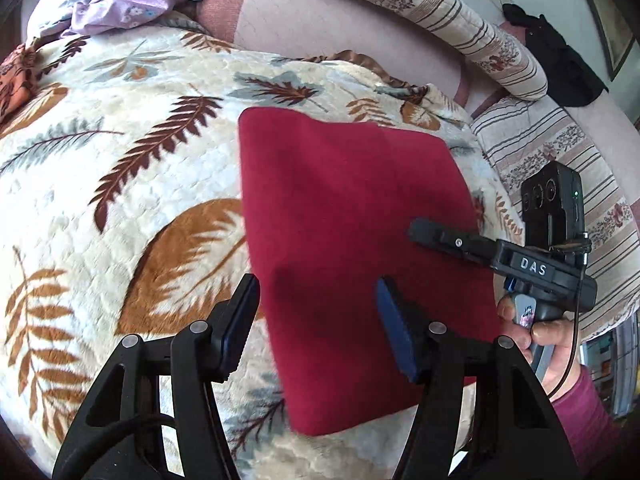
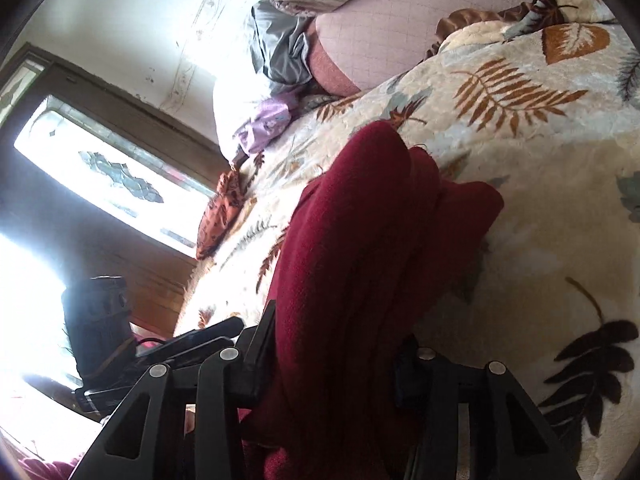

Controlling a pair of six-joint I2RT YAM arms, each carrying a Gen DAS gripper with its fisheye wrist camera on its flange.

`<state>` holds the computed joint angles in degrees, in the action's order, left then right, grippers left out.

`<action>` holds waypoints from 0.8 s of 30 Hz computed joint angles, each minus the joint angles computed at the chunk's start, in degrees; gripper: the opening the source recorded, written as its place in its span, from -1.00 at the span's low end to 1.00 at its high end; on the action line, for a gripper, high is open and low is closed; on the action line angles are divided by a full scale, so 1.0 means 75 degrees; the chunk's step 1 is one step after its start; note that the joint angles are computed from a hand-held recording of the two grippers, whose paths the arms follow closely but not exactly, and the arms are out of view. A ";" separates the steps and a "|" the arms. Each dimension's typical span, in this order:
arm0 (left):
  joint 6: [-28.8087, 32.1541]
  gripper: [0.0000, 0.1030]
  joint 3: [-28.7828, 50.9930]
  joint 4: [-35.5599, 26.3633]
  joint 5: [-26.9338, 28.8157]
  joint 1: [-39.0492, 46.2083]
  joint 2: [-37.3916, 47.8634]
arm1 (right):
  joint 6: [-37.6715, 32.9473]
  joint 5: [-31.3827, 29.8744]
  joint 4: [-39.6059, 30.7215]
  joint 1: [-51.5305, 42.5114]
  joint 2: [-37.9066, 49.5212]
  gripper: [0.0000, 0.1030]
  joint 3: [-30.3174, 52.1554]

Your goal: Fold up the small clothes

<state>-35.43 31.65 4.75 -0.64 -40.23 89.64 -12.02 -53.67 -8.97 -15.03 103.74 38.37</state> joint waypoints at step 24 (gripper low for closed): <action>-0.0893 0.18 0.0818 -0.0920 -0.3337 -0.1788 0.0741 | 0.0214 0.5383 0.1854 0.2123 -0.3908 -0.21 -0.3191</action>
